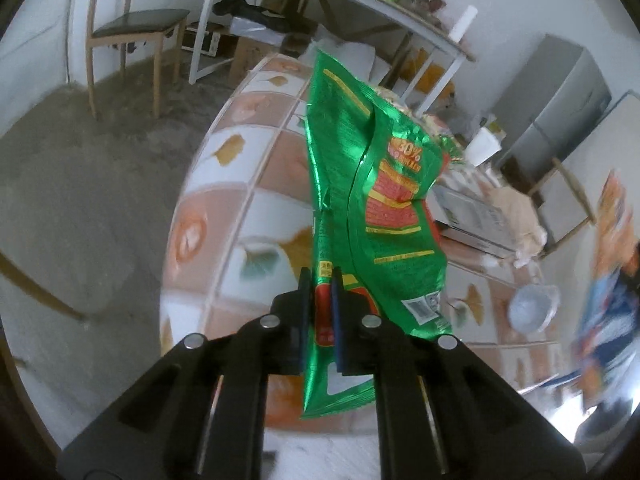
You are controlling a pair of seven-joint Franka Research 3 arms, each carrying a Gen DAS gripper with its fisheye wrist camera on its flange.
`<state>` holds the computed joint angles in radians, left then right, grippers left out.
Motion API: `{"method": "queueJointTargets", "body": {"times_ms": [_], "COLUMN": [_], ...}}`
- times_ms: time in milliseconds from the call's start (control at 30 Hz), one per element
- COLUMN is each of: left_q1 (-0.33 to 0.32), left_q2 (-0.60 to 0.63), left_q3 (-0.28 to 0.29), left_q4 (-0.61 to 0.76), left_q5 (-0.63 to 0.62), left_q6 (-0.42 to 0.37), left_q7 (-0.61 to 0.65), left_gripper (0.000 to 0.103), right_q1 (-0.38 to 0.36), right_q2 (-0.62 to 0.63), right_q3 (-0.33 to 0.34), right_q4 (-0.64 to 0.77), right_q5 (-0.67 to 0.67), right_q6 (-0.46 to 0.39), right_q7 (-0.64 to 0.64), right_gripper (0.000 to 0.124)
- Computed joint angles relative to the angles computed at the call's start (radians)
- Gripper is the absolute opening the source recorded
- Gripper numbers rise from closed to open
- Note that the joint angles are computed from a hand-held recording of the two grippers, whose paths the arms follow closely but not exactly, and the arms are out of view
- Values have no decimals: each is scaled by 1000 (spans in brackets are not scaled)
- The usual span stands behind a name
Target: Collect trash
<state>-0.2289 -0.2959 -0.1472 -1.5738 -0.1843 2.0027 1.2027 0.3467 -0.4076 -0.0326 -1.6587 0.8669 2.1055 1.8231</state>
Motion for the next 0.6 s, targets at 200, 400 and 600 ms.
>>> {"method": "queueJointTargets", "body": {"times_ms": [200,400,600], "left_q1": [14,38,47], "left_q2": [85,28,-28], "left_q3": [-6,15,34], "left_q4": [53,-75,-151], "left_q5": [9,-84,-86], "left_q6": [25,223,315], "left_q7": [19,-145,-240], "left_gripper": [48,69,71], "right_q1": [6,-43,-59], "right_q2": [321,609,722], "right_q3": [21,108,140], "right_q4": [310,601,762], "right_q5": [88,14,-188], "right_q6": [29,-23,-168], "right_q7": [5,126,312], "right_gripper": [17,32,50]}}
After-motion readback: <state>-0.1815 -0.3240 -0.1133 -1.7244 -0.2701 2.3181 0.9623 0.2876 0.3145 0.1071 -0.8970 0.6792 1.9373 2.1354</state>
